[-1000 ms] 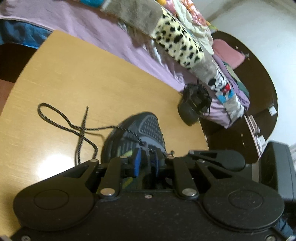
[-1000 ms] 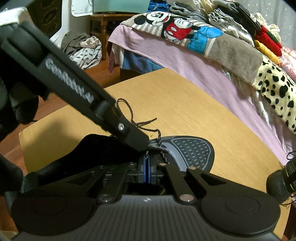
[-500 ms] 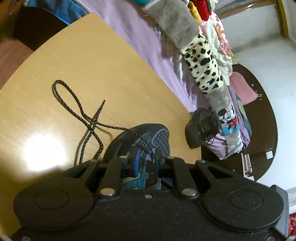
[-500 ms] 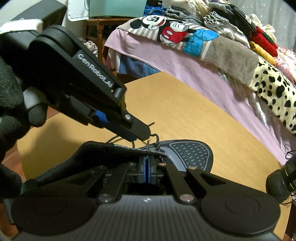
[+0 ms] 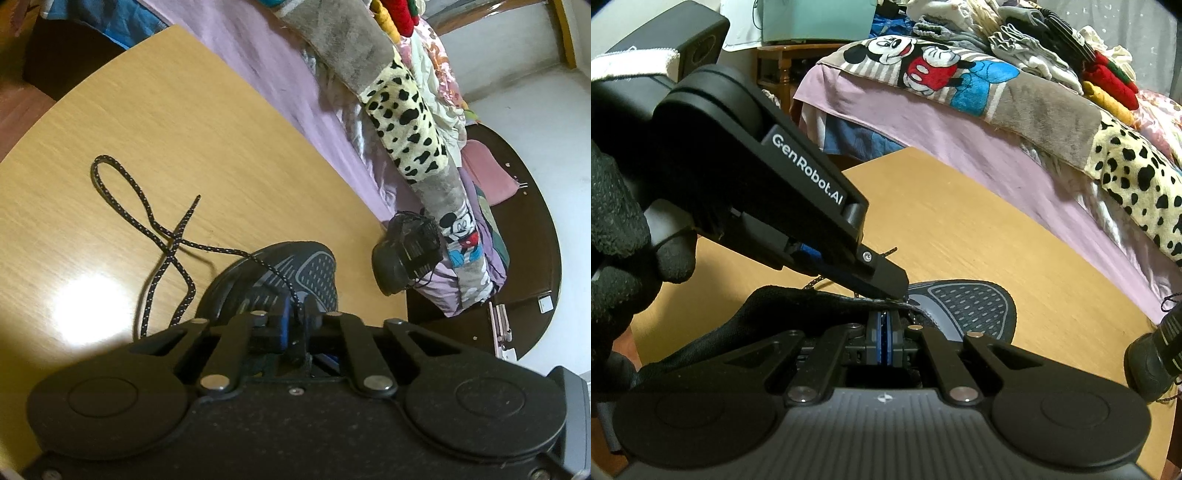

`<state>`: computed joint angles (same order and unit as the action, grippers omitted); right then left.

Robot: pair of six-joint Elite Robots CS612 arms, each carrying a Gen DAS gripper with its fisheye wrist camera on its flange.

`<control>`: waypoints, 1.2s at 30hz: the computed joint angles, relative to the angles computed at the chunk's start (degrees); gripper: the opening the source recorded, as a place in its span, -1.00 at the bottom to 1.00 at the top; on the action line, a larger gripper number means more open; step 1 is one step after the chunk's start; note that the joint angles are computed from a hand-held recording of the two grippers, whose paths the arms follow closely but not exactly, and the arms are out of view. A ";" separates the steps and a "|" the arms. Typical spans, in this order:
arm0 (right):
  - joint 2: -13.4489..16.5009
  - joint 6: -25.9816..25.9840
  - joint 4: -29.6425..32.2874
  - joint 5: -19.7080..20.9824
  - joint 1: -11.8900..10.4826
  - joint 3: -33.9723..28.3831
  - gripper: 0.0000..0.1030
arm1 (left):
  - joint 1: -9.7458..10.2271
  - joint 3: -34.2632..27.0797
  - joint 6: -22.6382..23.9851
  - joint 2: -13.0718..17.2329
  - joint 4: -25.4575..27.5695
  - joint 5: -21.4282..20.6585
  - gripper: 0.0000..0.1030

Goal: Lace up shoes with both hands

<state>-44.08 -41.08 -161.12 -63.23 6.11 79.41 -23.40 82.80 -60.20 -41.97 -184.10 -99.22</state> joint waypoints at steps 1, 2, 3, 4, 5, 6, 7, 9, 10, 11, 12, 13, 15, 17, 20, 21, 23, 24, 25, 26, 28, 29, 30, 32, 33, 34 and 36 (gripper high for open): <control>0.00 0.07 -0.10 0.04 -0.02 0.04 -0.91 | 0.02 0.00 -0.28 0.07 -0.21 -0.20 -1.00; 0.00 0.15 -0.21 0.08 -0.03 0.08 -0.91 | 0.00 0.03 -0.21 0.04 -0.22 -0.15 -1.00; -0.01 0.18 -0.40 0.10 -0.05 0.17 -0.91 | -0.04 0.06 -0.06 -0.01 -0.20 -0.07 -1.00; -0.04 0.19 -0.59 0.09 -0.05 0.28 -0.91 | -0.14 0.05 0.74 -0.12 0.08 0.25 -1.00; -0.08 0.21 -0.72 0.06 -0.06 0.38 -0.90 | -0.30 0.08 1.89 -0.31 0.49 0.89 -1.00; -0.12 0.23 -0.85 0.04 -0.06 0.48 -0.89 | -0.54 0.06 3.72 -0.54 1.11 1.83 -1.00; -0.17 0.24 -1.00 -0.07 -0.05 0.58 -0.87 | -0.77 0.04 5.57 -0.77 1.71 2.80 -1.00; -0.34 0.10 -1.16 -0.26 -0.03 0.88 -0.44 | -1.13 0.07 8.50 -1.15 2.47 4.33 -1.00; -0.45 -0.02 -1.25 -0.18 -0.06 1.08 -0.37 | -1.13 0.12 8.58 -1.18 2.46 4.41 -1.00; -0.56 -0.19 -1.28 -0.22 -0.08 1.26 -0.35 | -1.11 0.17 8.35 -1.14 2.35 4.53 -1.00; -0.68 -0.44 -1.36 -0.40 -0.08 1.44 -0.32 | -1.11 0.25 8.18 -1.17 2.19 4.78 -1.00; -0.79 -0.69 -1.53 -0.60 -0.09 1.64 -0.30 | -1.11 0.27 8.30 -1.18 2.13 4.94 -1.00; -1.01 -0.92 -1.79 -0.68 -0.16 1.99 -0.24 | -1.20 0.38 8.60 -1.28 2.06 5.60 -1.00; -1.21 -0.76 -2.60 -0.87 -0.24 2.35 -0.20 | -1.20 0.40 8.77 -1.31 2.06 5.80 -1.00; -1.57 -0.28 -3.77 -1.08 -0.48 3.01 -0.16 | -1.18 0.48 8.90 -1.40 1.89 6.27 -1.00; -1.69 -0.06 -4.13 -1.23 -0.60 3.23 -0.15 | -1.17 0.55 8.95 -1.46 1.76 6.57 -1.00; -1.92 0.53 -4.85 -1.48 -0.84 3.65 -0.13 | -1.16 0.66 9.20 -1.62 1.53 7.43 -1.00; -2.02 1.03 -5.21 -1.53 -0.99 3.85 -0.12 | -1.15 0.74 9.09 -1.70 1.24 7.85 -1.00; -2.12 1.62 -5.57 -1.52 -1.13 4.03 -0.11 | -1.11 0.82 9.04 -1.76 1.05 8.05 -1.00; -2.22 2.31 -5.81 -1.33 -1.29 4.19 -0.10 | -1.07 0.90 8.99 -1.83 0.88 8.26 -1.00; -2.36 3.26 -5.84 -0.92 -1.59 4.36 -0.07 | -1.02 1.05 8.93 -1.94 0.79 8.59 -1.00; -2.42 3.67 -5.81 -0.75 -1.72 4.42 -0.06 | -1.00 1.14 8.90 -2.00 0.74 8.72 -1.00; -2.48 3.99 -5.70 -0.63 -1.84 4.47 -0.06 | -0.96 1.24 8.84 -2.07 0.67 8.91 -1.00; -2.59 4.65 -5.34 -0.34 -2.03 4.55 -0.04 | -0.90 1.42 8.72 -2.20 0.44 9.39 -1.00; -2.64 5.20 -5.24 -0.06 -2.14 4.57 -0.03 | -0.85 1.50 8.63 -2.26 0.28 9.69 -1.00; -2.71 5.60 -5.20 0.08 -2.21 4.64 -0.02 | -0.80 1.57 8.55 -2.33 0.12 9.99 -1.00; -2.88 6.13 -5.20 0.08 -2.26 4.83 -0.01 | -0.66 1.73 8.34 -2.47 -0.20 10.53 -1.00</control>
<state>-46.96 -34.95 -166.31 -63.15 3.84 84.23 -24.06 84.53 -51.86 -44.44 -184.30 -88.69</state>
